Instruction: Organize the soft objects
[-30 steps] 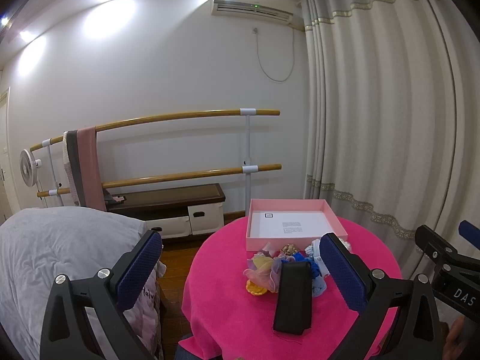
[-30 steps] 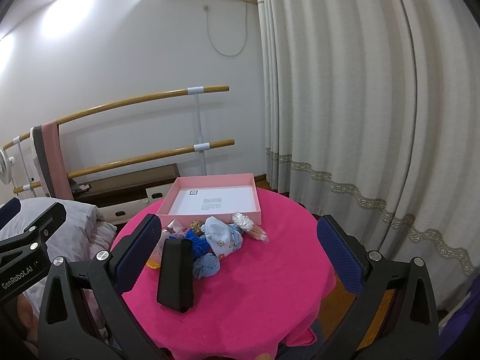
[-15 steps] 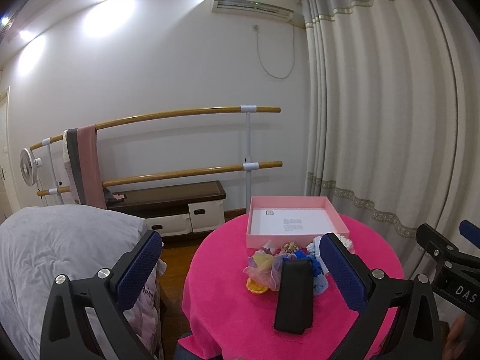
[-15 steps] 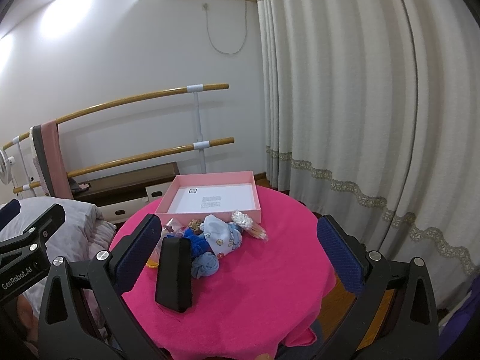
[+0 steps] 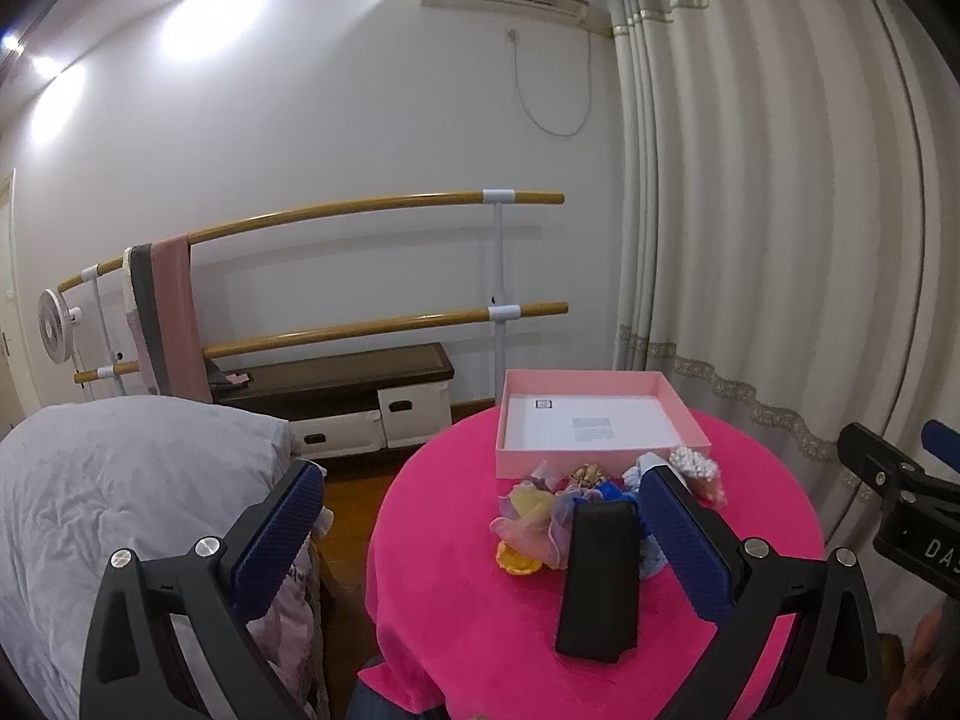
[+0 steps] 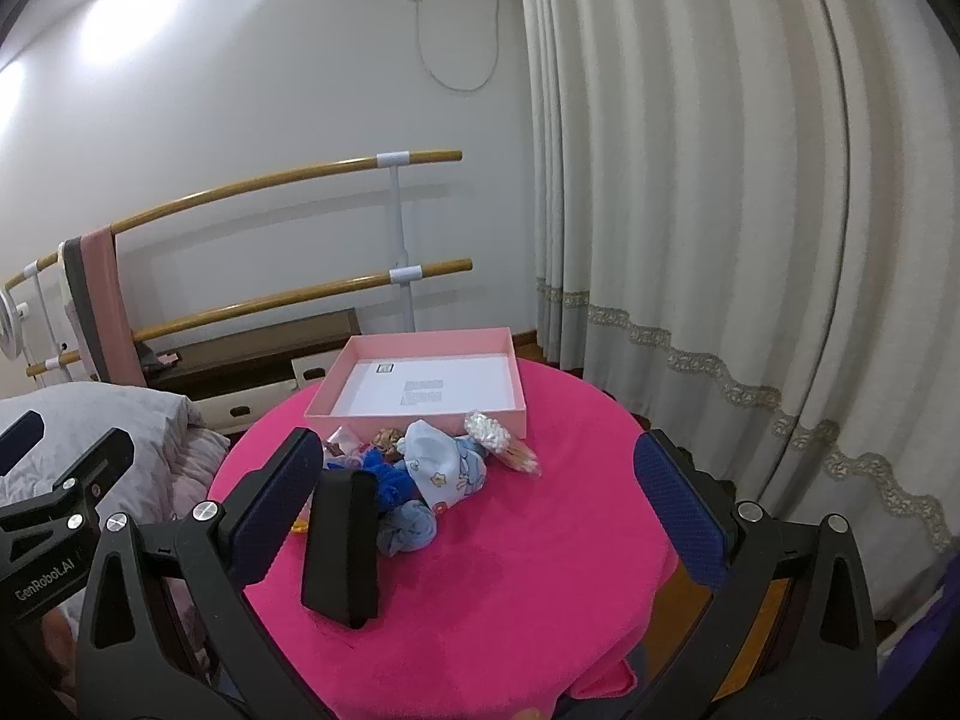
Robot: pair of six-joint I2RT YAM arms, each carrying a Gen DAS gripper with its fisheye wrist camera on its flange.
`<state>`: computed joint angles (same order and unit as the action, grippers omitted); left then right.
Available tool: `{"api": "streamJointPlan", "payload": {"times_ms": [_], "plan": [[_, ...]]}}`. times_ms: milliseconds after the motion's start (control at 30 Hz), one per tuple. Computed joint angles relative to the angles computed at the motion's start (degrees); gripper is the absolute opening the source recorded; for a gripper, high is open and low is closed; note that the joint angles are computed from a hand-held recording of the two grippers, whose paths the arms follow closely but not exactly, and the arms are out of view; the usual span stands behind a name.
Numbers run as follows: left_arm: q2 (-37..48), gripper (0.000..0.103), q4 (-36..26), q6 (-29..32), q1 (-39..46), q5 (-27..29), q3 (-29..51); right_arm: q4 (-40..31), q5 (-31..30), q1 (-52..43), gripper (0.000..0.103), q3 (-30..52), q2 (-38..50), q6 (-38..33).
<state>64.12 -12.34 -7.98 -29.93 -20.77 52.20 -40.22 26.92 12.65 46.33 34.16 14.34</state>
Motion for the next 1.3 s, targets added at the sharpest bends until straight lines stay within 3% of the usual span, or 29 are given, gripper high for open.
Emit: {"api": "streamJointPlan", "payload": {"times_ms": [300, 467, 933, 1300], "plan": [[5.23, 0.103, 3.93, 0.68, 2.93, 3.35, 0.38, 4.96, -4.86, -5.1, 0.103, -2.14, 4.14, -2.91], [12.4, 0.103, 3.63, 0.52, 4.19, 6.02, 2.91, 9.42, -12.07, -12.28, 0.103, -4.03, 9.91, -5.65], [37.55, 0.103, -4.33, -0.59, 5.31, 14.15, 21.96, 23.36, -23.37, -23.61, 0.103, -5.37, 30.8, -10.32], [54.46, 0.103, -8.72, -2.2, 5.47, 18.77, 36.34, 27.38, -28.19, -25.1, 0.097, -1.52, 43.52, -11.4]]}}
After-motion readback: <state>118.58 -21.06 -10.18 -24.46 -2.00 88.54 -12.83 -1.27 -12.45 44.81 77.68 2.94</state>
